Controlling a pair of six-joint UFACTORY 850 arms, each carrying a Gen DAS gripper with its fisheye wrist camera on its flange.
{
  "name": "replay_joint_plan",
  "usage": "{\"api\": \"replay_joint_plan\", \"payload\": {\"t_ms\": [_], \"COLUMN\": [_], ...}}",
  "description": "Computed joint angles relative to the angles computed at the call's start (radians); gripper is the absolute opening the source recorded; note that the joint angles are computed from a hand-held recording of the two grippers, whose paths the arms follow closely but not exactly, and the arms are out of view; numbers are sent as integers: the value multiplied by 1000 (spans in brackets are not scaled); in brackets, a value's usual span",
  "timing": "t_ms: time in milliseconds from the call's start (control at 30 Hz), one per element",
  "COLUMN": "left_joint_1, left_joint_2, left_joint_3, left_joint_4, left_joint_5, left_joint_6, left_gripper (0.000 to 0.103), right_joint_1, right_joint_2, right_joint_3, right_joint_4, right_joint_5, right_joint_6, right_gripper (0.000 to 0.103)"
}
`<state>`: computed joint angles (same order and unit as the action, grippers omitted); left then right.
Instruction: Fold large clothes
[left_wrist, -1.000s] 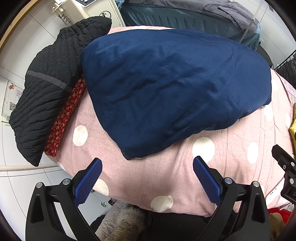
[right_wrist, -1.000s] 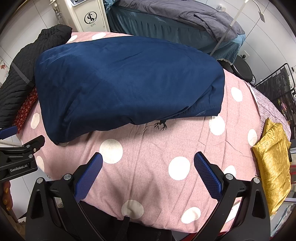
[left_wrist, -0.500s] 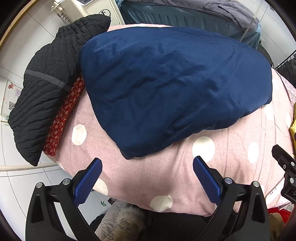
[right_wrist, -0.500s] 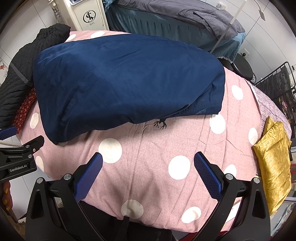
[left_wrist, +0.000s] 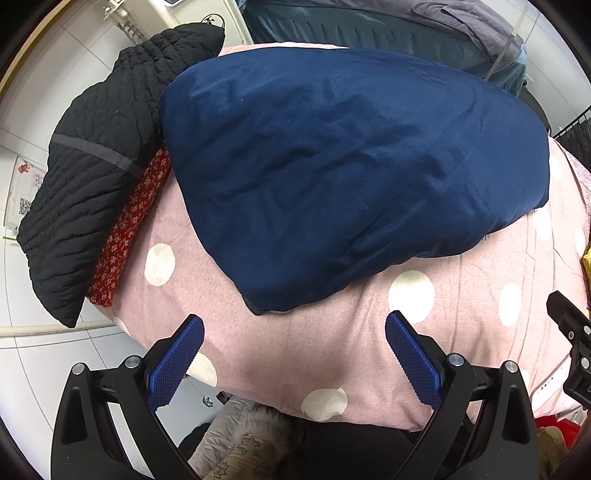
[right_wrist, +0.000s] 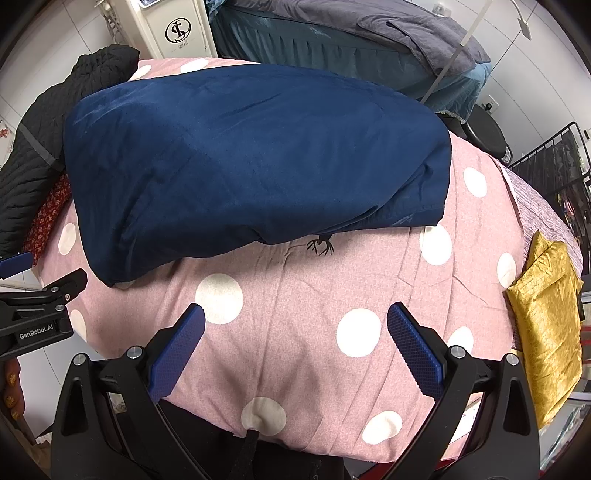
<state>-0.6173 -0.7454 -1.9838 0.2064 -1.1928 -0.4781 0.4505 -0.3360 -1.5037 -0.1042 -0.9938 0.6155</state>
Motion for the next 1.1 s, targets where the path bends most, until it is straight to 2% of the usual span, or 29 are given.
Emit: {"api": "replay_joint_plan", "payload": {"t_ms": [500, 667, 1100], "left_joint_1": [0, 3, 13], "left_joint_2": [-30, -38, -114], "left_joint_3": [-36, -46, -167], "left_joint_4": [1, 1, 2], "left_joint_5": [-18, 4, -4], "left_joint_6": [3, 5, 47], "left_gripper": [97, 97, 97], "right_joint_1": [-6, -16, -41], "right_joint_2": [-7, -3, -1], "right_joint_3": [-3, 10, 26], "right_joint_4": [9, 29, 47], "right_joint_5": [-10, -4, 5], "right_joint_6": [0, 4, 28], "right_gripper": [97, 97, 97]}}
